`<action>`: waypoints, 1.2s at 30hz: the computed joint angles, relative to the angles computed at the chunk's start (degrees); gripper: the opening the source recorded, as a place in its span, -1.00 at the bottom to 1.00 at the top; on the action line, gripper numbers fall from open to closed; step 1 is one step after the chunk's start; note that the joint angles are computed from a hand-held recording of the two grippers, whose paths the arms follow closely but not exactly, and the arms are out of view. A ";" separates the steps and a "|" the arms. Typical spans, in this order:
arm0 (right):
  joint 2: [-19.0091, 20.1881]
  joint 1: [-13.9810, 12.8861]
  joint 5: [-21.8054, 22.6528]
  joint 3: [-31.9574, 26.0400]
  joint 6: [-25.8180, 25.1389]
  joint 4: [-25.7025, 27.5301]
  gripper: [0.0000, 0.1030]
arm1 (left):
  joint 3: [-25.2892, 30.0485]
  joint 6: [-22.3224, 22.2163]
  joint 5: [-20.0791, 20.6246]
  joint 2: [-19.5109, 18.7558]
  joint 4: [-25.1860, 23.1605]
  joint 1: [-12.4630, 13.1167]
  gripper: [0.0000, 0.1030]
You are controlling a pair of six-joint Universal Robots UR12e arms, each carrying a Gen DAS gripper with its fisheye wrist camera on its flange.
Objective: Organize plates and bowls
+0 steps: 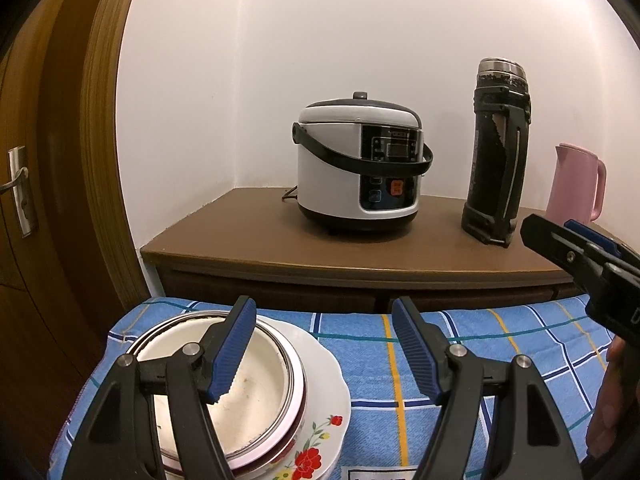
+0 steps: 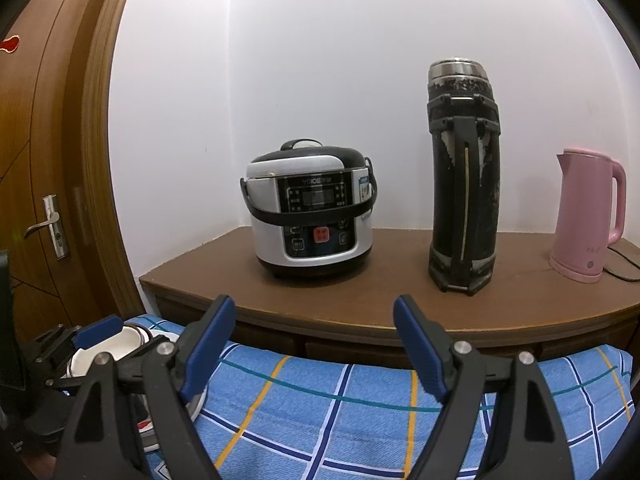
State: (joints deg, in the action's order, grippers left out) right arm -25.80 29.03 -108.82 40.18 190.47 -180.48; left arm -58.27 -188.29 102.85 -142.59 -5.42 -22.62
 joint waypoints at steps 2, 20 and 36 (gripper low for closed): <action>0.03 0.02 -0.07 -0.05 -0.11 0.00 0.61 | 0.06 -0.09 0.06 -0.04 -0.03 -0.01 0.41; 0.05 0.11 -0.92 0.02 -0.85 -0.21 0.62 | 0.17 3.06 -1.64 -0.27 1.64 -0.12 0.41; -2.26 0.64 -5.32 4.62 0.03 -1.37 0.70 | -0.90 5.12 -4.17 0.26 3.52 -0.07 0.41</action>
State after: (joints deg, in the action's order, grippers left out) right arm -28.06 29.67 -114.15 44.80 190.50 -181.85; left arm -59.17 -183.17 98.69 -142.33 -1.89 -22.69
